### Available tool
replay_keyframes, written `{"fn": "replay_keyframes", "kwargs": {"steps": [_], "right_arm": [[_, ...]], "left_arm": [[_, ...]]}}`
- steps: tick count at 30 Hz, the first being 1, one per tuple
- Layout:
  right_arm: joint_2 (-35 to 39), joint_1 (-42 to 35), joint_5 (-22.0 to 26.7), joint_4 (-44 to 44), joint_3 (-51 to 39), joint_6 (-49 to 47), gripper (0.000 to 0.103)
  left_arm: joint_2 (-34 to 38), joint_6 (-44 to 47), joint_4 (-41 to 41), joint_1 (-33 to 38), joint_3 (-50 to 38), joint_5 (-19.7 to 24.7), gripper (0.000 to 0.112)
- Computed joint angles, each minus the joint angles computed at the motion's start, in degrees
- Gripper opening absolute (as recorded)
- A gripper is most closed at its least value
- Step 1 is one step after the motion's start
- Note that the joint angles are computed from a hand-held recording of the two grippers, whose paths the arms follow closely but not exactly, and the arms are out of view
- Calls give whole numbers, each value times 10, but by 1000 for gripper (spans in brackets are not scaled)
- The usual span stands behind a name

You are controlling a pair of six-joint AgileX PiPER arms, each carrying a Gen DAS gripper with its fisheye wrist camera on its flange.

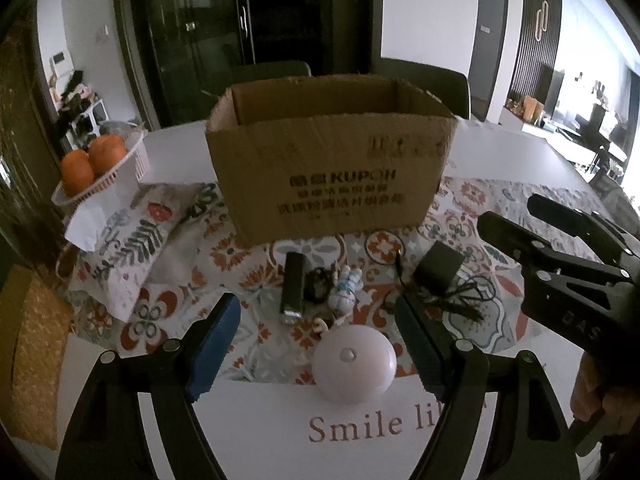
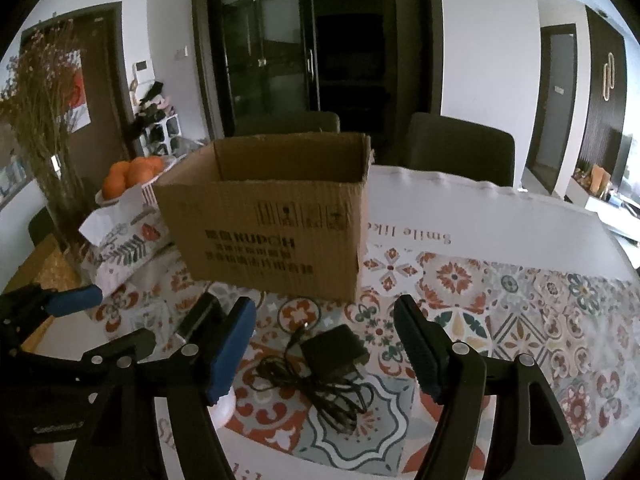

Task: Organize rigid objects
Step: 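Grasp the white dome lamp with the left tool while the right tool grasps the black power adapter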

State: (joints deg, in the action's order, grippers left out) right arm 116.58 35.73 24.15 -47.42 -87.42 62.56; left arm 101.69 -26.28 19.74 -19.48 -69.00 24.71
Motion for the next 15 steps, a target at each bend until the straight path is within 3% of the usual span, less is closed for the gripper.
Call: {"fn": "replay_keyframes", "kwargs": {"steps": [9, 15], "right_arm": [[14, -14, -25, 43, 14, -58, 75], [35, -28, -33, 140, 3, -165, 76]], "left_arm": [[24, 18, -37, -7, 4, 7, 79], [46, 49, -89, -5, 4, 11, 79]]}}
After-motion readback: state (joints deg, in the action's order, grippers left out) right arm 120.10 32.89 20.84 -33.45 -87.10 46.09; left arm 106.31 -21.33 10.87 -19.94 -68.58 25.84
